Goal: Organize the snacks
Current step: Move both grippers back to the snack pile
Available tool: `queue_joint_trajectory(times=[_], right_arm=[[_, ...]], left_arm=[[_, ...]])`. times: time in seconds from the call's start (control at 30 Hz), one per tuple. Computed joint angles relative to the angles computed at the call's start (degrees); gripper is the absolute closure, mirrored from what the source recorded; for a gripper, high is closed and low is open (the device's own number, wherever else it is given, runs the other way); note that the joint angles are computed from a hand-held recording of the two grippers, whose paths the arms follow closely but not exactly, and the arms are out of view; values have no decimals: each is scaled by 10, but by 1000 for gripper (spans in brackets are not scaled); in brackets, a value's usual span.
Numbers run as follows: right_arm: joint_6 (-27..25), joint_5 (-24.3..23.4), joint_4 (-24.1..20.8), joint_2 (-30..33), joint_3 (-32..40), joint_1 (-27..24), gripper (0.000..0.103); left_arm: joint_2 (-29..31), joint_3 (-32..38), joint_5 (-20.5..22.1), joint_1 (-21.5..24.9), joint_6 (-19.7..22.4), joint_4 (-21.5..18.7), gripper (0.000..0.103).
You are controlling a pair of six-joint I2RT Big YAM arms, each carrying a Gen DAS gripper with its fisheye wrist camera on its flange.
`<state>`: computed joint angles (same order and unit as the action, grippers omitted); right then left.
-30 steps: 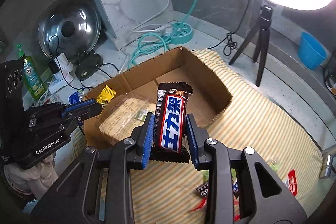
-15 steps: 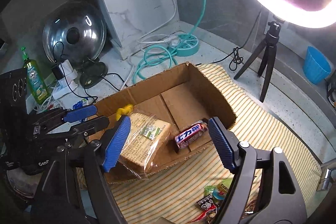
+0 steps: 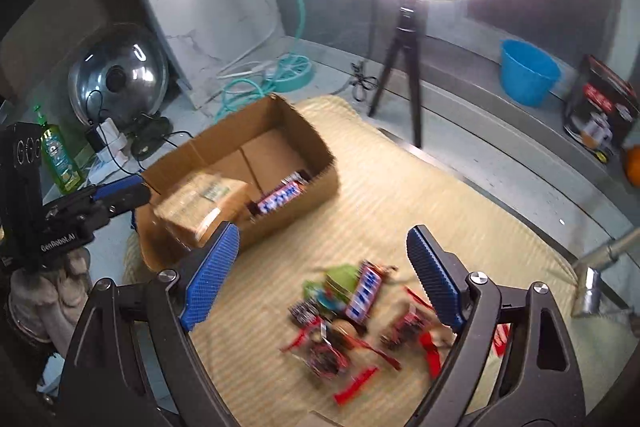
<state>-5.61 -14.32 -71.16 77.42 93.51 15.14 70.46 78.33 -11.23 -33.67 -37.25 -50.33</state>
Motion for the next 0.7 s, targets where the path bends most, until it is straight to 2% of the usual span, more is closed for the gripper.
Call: queue_joint_trajectory(times=[0.33, 0.43, 0.5, 0.7], right_arm=[[-62, -22, -56, -12, -25, -127, 15], [-74, -36, -75, 4, -21, -162, 15], [-80, -64, -93, 21, -13, -185, 15], [-109, -104, -126, 74, 23, -213, 15]], left_arm=[[28, 8, 11, -65, -70, 10, 61], [39, 12, 12, -86, -94, 10, 61], [48, 14, 12, -100, -111, 10, 61], [71, 20, 9, -129, -151, 8, 61]])
